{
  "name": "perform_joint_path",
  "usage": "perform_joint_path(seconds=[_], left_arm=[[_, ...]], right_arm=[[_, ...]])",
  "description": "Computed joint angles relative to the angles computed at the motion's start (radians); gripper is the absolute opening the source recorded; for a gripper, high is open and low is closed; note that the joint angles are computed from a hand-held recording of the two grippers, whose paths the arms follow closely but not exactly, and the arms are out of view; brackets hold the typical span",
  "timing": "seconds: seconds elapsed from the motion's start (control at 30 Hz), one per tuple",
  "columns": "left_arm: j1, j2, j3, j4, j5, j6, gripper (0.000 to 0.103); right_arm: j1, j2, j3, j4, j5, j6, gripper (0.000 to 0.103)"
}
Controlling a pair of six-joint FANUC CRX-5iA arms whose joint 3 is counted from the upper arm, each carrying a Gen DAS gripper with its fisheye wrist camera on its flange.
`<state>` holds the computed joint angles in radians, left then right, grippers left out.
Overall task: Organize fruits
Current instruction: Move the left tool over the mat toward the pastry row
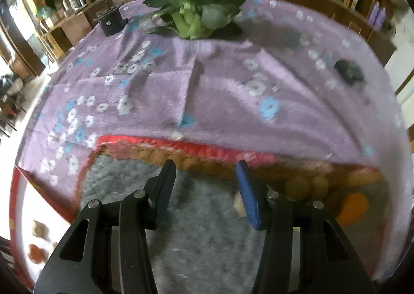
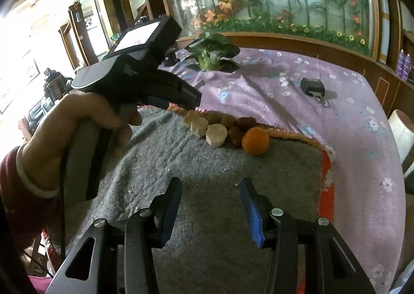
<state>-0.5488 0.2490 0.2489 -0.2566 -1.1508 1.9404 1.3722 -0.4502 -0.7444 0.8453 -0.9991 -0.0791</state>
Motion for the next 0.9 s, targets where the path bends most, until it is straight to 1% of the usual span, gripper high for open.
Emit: perform_joint_path(seconds=[0.1,0.17,0.2,0.27,0.3,0.37,0.5,0.63,0.67,0.7,0.77,0.8,0.87,0.9], left_arm=[[0.017,-0.051,-0.058,-0.012,-0.004,-0.029,0.048],[0.032,-0.083,-0.095,-0.017,-0.025,-0.053,0.048],[0.047,-0.099,-0.115,0.0,-0.019,-0.059,0.048],[0.079,-0.136,-0.158,0.051,0.026,-0.06,0.048],[0.081,-0.144,-0.16,0.054,0.044,-0.048,0.048],[0.063,-0.12,-0.119,0.037,0.043,-0.033,0.048],[0.03,-0.043,-0.037,0.042,0.037,-0.033,0.048],[-0.016,0.032,0.049,-0.021,-0.021,-0.038,0.048],[-0.02,0.037,0.053,-0.029,-0.029,-0.047,0.048],[-0.021,0.025,0.038,-0.039,-0.015,-0.051,0.048],[-0.034,0.009,0.032,-0.1,-0.047,-0.046,0.048],[-0.03,-0.01,0.011,-0.111,-0.053,-0.062,0.048],[-0.011,-0.049,-0.043,-0.108,-0.072,-0.102,0.048],[0.008,-0.078,-0.08,-0.09,-0.068,-0.119,0.048]], right_arm=[[-0.014,-0.001,-0.004,-0.005,0.024,0.009,0.046],[-0.018,-0.005,-0.009,-0.001,0.036,0.009,0.046],[-0.019,-0.008,-0.013,0.003,0.042,0.008,0.046],[-0.019,-0.012,-0.018,0.01,0.046,0.0,0.046],[-0.018,-0.014,-0.021,0.013,0.048,-0.002,0.046],[-0.021,-0.014,-0.021,0.01,0.05,-0.006,0.046],[-0.021,-0.01,-0.017,0.002,0.042,0.001,0.046],[-0.037,-0.016,-0.022,-0.01,0.06,0.001,0.047],[-0.038,-0.014,-0.02,-0.015,0.058,0.004,0.047],[-0.04,-0.013,-0.019,-0.017,0.058,0.008,0.047],[-0.043,-0.018,-0.024,-0.015,0.069,0.007,0.047],[-0.047,-0.02,-0.025,-0.018,0.079,0.01,0.047],[-0.051,-0.02,-0.026,-0.021,0.089,0.016,0.047],[-0.05,-0.022,-0.028,-0.018,0.095,0.016,0.047]])
